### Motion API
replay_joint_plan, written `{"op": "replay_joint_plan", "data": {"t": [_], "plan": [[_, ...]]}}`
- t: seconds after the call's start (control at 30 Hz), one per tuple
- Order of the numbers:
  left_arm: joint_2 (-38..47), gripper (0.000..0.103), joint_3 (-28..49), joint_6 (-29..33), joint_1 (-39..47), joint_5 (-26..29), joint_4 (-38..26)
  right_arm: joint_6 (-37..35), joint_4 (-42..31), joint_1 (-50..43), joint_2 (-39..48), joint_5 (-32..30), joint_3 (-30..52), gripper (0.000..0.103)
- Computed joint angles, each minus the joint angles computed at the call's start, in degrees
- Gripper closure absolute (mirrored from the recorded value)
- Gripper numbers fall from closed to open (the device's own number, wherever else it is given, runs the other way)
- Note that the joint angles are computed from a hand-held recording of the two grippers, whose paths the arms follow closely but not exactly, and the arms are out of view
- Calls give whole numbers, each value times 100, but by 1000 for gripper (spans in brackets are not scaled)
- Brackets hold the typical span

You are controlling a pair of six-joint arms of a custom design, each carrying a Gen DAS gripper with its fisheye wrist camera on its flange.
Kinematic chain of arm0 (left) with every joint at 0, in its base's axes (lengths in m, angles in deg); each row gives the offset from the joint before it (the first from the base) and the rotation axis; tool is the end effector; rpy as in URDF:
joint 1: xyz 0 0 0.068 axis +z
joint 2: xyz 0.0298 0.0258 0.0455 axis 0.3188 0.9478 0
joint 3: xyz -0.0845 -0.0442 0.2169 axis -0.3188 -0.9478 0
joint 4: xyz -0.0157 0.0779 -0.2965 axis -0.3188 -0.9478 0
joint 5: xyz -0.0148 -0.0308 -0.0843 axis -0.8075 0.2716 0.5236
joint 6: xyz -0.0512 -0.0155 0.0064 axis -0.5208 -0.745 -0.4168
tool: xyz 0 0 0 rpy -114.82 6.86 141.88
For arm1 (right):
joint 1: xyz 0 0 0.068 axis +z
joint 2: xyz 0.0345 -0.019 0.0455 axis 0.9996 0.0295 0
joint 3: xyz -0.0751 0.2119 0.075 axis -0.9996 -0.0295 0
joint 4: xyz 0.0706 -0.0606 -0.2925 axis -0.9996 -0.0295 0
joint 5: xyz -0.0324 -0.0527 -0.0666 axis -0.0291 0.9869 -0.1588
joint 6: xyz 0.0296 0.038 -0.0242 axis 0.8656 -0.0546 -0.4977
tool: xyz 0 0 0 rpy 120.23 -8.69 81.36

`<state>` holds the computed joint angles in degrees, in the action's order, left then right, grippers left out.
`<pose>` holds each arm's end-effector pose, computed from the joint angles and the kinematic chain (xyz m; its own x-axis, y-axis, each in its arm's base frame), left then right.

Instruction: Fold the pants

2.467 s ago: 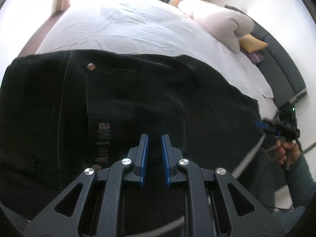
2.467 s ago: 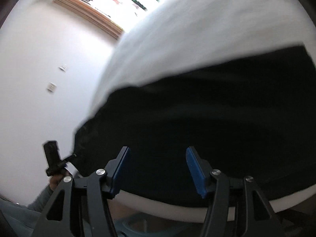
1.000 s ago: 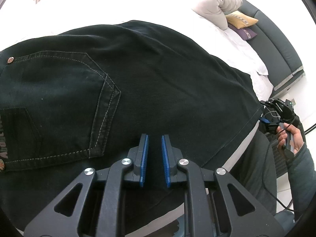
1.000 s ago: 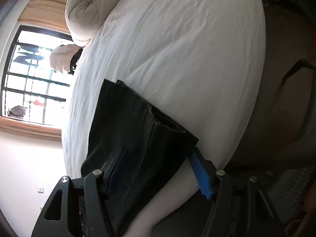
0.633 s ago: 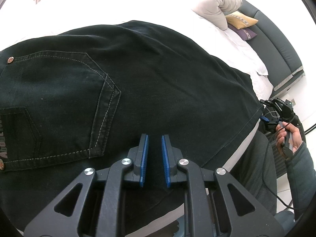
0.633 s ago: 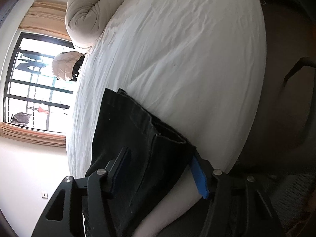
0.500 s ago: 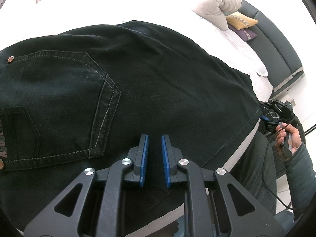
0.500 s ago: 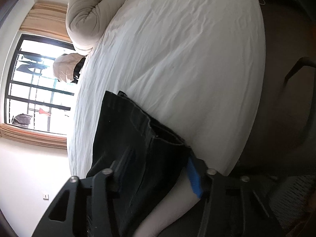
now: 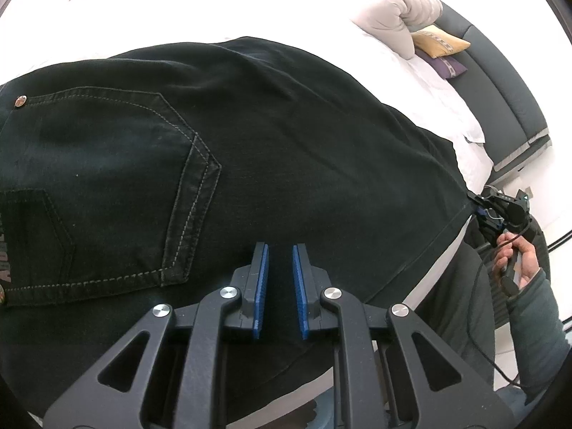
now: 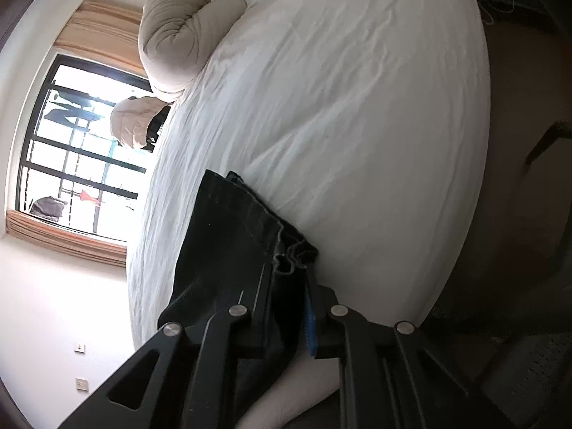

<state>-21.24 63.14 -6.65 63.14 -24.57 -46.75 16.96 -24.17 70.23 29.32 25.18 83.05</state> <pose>0.1444 0.1128 0.1211 -0.8803 -0.1993 -0.4306 -0.0048 0.9112 -0.4120 0.2036 -0.0453 0.0805 -0.6379 0.7362 -0.2260 0.3875 0.5605 0.7319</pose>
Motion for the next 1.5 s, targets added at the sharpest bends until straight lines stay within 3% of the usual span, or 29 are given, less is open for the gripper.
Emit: {"op": "replay_joint_plan", "data": {"t": [0.2,0.37,0.57,0.67,0.87,0.93,0.97,1.0,1.03,1.27,1.5], "plan": [[-29,89,176,-232,-110,-5,-140,-166,-375,265,-376,422,81,88],[-10,89,382,-410,-393,122,-316,-397,-810,869,-901,1129,322,88],[537,89,773,-929,-816,351,-143,-520,-1000,1580,-875,1840,683,88],[944,89,1052,-1198,-942,460,-34,-672,-1175,2481,-839,2540,1030,88],[1731,89,1690,-1511,-1036,874,-45,-1424,-1074,5666,430,4266,2312,88],[2181,83,2033,-1454,-972,1232,-243,-1758,-931,6537,1092,4626,2732,88],[2372,61,2181,-1448,-952,1374,-344,-1866,-843,6854,1445,4715,2916,88],[2537,29,2293,-1490,-911,1563,-405,-1934,-788,7028,1722,4744,3045,88],[2641,18,2348,-1581,-850,1767,-395,-1976,-740,7155,1971,4785,3149,88],[3693,18,2829,-1909,-945,2200,-645,-2086,-589,7109,2227,4767,3266,88],[4096,18,3109,-2359,-1418,2626,-503,-2148,-561,7662,2235,5370,3177,88]]}}
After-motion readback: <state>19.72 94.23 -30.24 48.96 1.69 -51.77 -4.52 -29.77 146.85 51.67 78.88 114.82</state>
